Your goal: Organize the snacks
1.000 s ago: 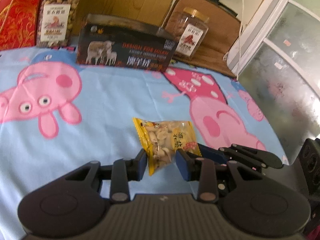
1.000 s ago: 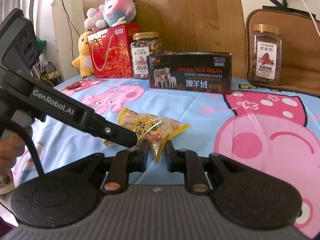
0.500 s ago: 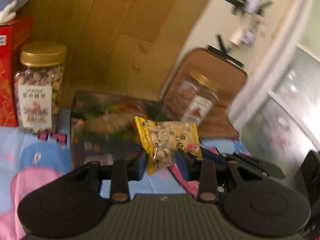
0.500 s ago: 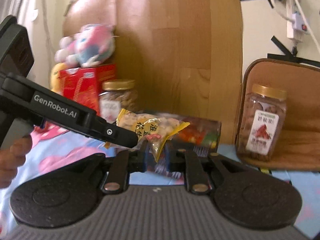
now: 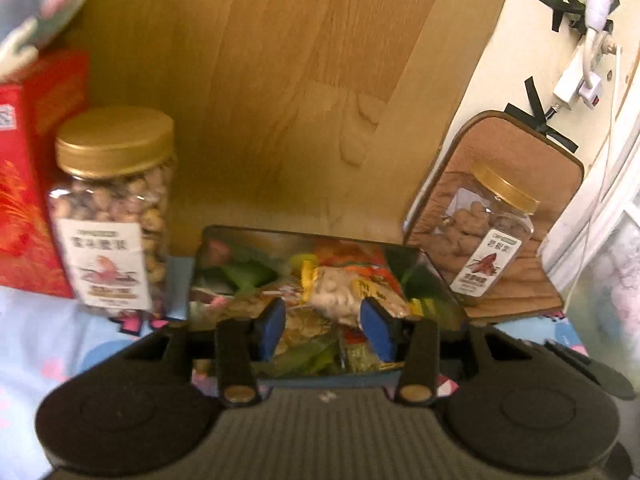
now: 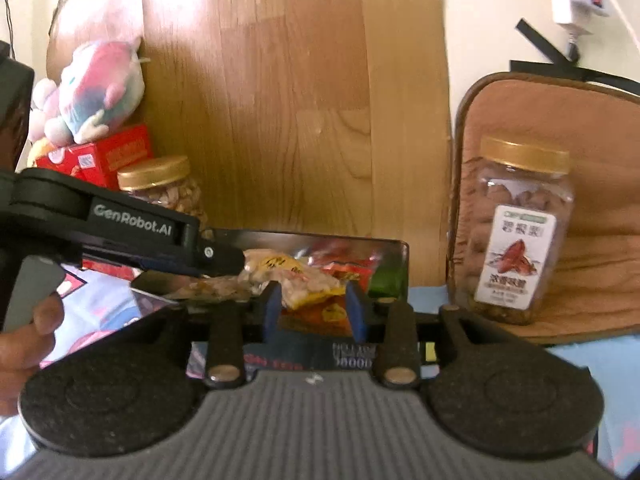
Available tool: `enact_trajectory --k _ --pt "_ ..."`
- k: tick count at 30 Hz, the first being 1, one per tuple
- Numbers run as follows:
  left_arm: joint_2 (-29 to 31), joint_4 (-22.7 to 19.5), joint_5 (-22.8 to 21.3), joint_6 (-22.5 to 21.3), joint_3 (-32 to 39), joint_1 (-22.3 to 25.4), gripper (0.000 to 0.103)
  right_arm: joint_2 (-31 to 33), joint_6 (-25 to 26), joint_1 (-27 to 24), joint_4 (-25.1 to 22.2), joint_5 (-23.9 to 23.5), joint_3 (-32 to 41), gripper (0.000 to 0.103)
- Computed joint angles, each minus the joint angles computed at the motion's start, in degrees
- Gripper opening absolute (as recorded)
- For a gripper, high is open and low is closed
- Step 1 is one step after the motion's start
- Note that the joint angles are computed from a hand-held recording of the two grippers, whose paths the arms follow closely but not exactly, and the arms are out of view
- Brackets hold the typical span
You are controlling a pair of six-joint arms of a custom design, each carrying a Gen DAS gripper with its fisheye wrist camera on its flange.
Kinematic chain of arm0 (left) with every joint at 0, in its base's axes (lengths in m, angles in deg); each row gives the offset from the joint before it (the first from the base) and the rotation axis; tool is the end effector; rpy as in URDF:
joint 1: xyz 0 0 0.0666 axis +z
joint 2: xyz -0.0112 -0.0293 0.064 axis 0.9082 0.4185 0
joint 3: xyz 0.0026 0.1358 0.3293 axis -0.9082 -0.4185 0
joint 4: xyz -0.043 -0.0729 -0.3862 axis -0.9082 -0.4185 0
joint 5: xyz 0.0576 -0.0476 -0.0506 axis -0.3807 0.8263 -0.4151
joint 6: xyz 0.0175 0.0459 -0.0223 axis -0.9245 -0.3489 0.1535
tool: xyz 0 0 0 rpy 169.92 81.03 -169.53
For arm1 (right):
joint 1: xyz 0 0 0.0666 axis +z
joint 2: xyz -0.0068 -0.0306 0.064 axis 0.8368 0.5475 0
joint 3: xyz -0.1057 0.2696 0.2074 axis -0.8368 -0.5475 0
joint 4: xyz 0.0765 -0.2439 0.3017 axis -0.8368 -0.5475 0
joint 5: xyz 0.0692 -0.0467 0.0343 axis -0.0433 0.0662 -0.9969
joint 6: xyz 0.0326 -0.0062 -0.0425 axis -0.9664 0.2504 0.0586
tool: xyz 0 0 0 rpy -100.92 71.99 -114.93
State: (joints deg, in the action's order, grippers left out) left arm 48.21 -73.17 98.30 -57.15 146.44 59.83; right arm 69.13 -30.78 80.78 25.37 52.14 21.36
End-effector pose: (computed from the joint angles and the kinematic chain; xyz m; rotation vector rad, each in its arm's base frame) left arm 0.6393 -0.0723 0.4741 0.1466 2.2726 -0.4665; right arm 0.5514 0.2380 0.4404 -0.1392 2.0341 0.1956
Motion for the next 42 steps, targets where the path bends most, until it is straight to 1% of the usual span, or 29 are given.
enact_trajectory --k 2,6,9,11,14,16,19,22,24,27,28,29,30,31,33,35,42 --pt "-2.8 1.8 -2.7 -0.6 -3.5 -0.3 0.042 -2.1 -1.5 0.1 1.1 -0.6 -2.6 0.038" --pt "-10.6 5.3 -7.5 -1.5 -13.4 -0.9 0.042 -6.1 -6.0 0.6 3.7 -1.4 -7.7 0.038" --pt "-15.9 7.2 -8.4 -0.6 -20.3 -1.5 0.046 -10.2 -10.8 1.1 6.2 -2.2 -13.0 0.038" --pt "-19.3 8.2 -9.8 -0.8 -24.8 -2.1 0.047 -13.1 -13.5 2.1 7.2 -1.0 -16.7 0.038" --pt "-24.2 9.8 -13.0 -1.7 -31.3 -3.3 0.047 -17.4 -16.4 3.8 8.1 1.1 -21.6 0.038" --pt "-27.3 10.4 -14.1 -2.0 -35.2 -3.6 0.048 -20.1 -18.6 4.9 8.4 1.9 -24.5 0.039" --pt "-31.2 11.3 -16.1 -2.2 -40.0 -3.8 0.055 -23.0 -20.6 6.1 8.3 2.5 -27.4 0.040" --pt "-34.4 11.5 -17.9 -2.9 -43.4 -4.1 0.056 -25.1 -23.6 6.9 8.7 2.1 -29.4 0.040" --pt "-36.3 11.6 -19.1 -3.4 -45.5 -4.3 0.058 -26.1 -25.2 7.5 9.1 2.1 -30.4 0.040" --pt "-38.6 11.6 -21.0 -3.6 -48.0 -4.6 0.060 -27.8 -26.2 9.0 10.0 3.3 -31.8 0.040" --pt "-39.4 11.4 -21.4 -3.4 -48.8 -4.7 0.069 -28.2 -26.3 9.6 10.3 3.5 -32.2 0.041" --pt "-40.0 11.3 -21.8 -3.1 -49.4 -4.8 0.090 -28.9 -26.4 10.2 10.7 4.0 -32.9 0.043" --pt "-40.8 11.7 -22.4 -2.8 -50.3 -4.9 0.100 -29.3 -26.6 10.8 11.0 4.7 -33.4 0.046" --pt "-42.0 12.8 -23.7 -2.7 -51.7 -5.3 0.103 -29.8 -26.7 11.4 11.2 5.4 -33.8 0.046" --pt "-43.7 13.9 -26.6 -3.8 -53.5 -6.4 0.103 -30.8 -27.1 12.3 11.2 6.2 -34.7 0.047" --pt "-44.6 13.4 -27.0 -4.4 -54.1 -6.9 0.103 -31.7 -27.8 13.1 11.3 7.4 -35.5 0.052" --pt "-46.9 13.4 -28.7 -3.8 -56.1 -7.5 0.103 -33.4 -29.2 14.9 11.2 10.1 -36.9 0.056"
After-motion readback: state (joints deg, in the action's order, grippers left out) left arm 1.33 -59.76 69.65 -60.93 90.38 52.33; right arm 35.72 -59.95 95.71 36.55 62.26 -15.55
